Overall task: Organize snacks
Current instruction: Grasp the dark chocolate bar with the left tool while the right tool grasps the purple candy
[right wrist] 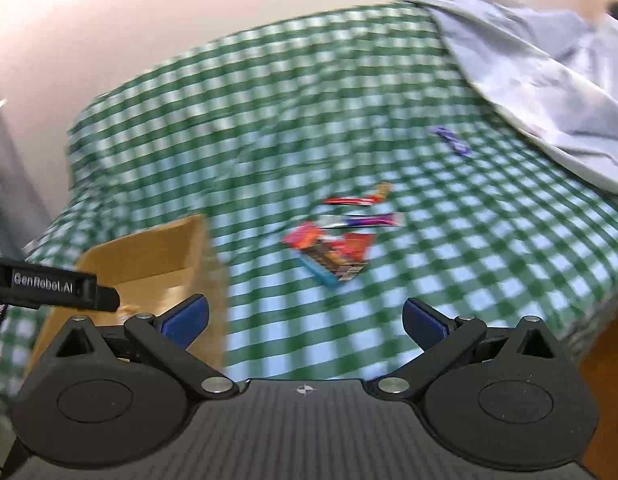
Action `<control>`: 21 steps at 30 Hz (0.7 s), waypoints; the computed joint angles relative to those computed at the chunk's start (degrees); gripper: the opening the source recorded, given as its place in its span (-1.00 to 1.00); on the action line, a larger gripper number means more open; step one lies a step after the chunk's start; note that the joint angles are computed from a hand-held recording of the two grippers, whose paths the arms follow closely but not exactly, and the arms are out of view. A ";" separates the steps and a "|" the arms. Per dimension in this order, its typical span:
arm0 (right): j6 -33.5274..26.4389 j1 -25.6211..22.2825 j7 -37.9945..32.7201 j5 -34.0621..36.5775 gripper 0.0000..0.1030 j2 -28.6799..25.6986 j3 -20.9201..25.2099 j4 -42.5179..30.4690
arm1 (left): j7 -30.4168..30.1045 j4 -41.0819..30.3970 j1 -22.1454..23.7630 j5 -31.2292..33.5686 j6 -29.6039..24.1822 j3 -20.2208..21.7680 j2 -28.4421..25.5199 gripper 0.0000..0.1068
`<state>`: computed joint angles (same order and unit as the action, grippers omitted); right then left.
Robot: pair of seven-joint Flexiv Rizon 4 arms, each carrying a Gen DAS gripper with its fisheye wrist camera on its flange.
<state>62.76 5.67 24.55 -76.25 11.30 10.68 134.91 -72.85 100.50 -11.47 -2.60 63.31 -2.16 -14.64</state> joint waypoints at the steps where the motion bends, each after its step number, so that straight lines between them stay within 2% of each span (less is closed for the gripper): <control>1: -0.54 -0.70 0.36 0.41 0.98 0.65 -0.46 0.98 | -1.61 -2.80 -1.11 1.45 -0.85 -0.16 -2.49 0.92; 3: -1.54 -2.32 2.08 0.69 0.98 2.01 -1.16 2.92 | -4.53 -8.53 -3.42 3.70 -2.95 -0.03 -7.51 0.92; 6: -0.29 -5.07 3.26 1.13 0.98 2.98 -2.81 5.47 | -8.43 -20.71 -7.14 5.94 -10.23 0.62 -16.79 0.92; 11: 4.05 -10.04 5.16 -0.46 0.98 0.84 -6.16 7.17 | -12.82 -40.56 -12.17 8.84 -18.54 3.31 -31.79 0.92; 13: 5.93 -11.87 5.97 -2.02 0.98 -0.88 -7.39 6.81 | -13.67 -49.26 -13.76 10.06 -23.58 4.80 -37.69 0.92; 16: 8.79 -14.54 7.49 -5.53 0.98 -3.21 -9.28 6.26 | -13.36 -58.72 -14.70 11.33 -27.81 5.86 -44.35 0.92; 21: 12.79 -17.42 10.78 -10.55 0.98 -7.60 -11.55 4.50 | -11.79 -69.65 -15.15 14.19 -35.00 8.72 -51.64 0.92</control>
